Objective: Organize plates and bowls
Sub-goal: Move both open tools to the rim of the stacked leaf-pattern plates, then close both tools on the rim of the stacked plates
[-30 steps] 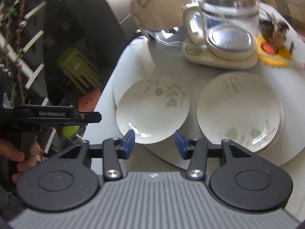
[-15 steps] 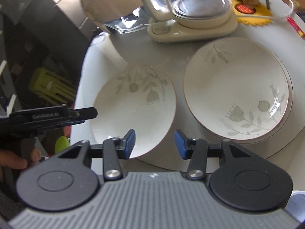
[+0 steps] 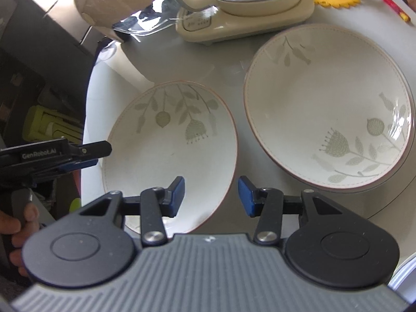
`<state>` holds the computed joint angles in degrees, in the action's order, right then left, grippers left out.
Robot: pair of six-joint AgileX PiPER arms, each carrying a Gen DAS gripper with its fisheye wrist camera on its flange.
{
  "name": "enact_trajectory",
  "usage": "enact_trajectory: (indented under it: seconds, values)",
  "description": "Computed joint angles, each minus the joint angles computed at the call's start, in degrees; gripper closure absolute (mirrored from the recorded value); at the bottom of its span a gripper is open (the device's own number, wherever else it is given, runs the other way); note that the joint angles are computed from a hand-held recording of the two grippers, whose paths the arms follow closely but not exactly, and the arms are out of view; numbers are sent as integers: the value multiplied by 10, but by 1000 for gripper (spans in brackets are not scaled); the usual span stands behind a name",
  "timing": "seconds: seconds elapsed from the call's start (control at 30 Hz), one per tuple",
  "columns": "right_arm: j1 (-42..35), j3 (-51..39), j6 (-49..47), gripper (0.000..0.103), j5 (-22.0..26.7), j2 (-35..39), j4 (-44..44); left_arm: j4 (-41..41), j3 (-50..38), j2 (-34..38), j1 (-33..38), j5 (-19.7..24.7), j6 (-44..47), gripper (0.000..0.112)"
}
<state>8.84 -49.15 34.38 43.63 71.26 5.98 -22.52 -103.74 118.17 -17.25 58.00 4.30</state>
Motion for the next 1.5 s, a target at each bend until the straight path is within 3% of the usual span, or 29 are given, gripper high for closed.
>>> enact_trajectory:
  seconds: [0.17,0.23,0.4,0.53,0.77,0.93,1.27,1.5]
  values:
    - [-1,-2,7,56,-9,14,-5,-26,-16,27,4,10,15,70]
    - [6,-8,25,70,-7,19,-26,-28,-24,37,1,15,21,85]
    - [11,-11,39,75,-10,25,-51,-19,-31,48,-1,13,25,98]
    - [0,0,13,77,-30,30,-35,-33,-24,48,6,8,42,99]
    - [-45,16,-117,77,-56,33,53,-32,-3,33,8,1,50,99]
    - [-78,18,-176,77,-41,15,104,-51,4,18,13,14,53,99]
    - [-85,8,-228,77,6,-21,112,-66,75,-63,15,-5,54,99]
    - [-107,-2,-272,77,32,-49,118,-63,91,-89,10,5,41,99]
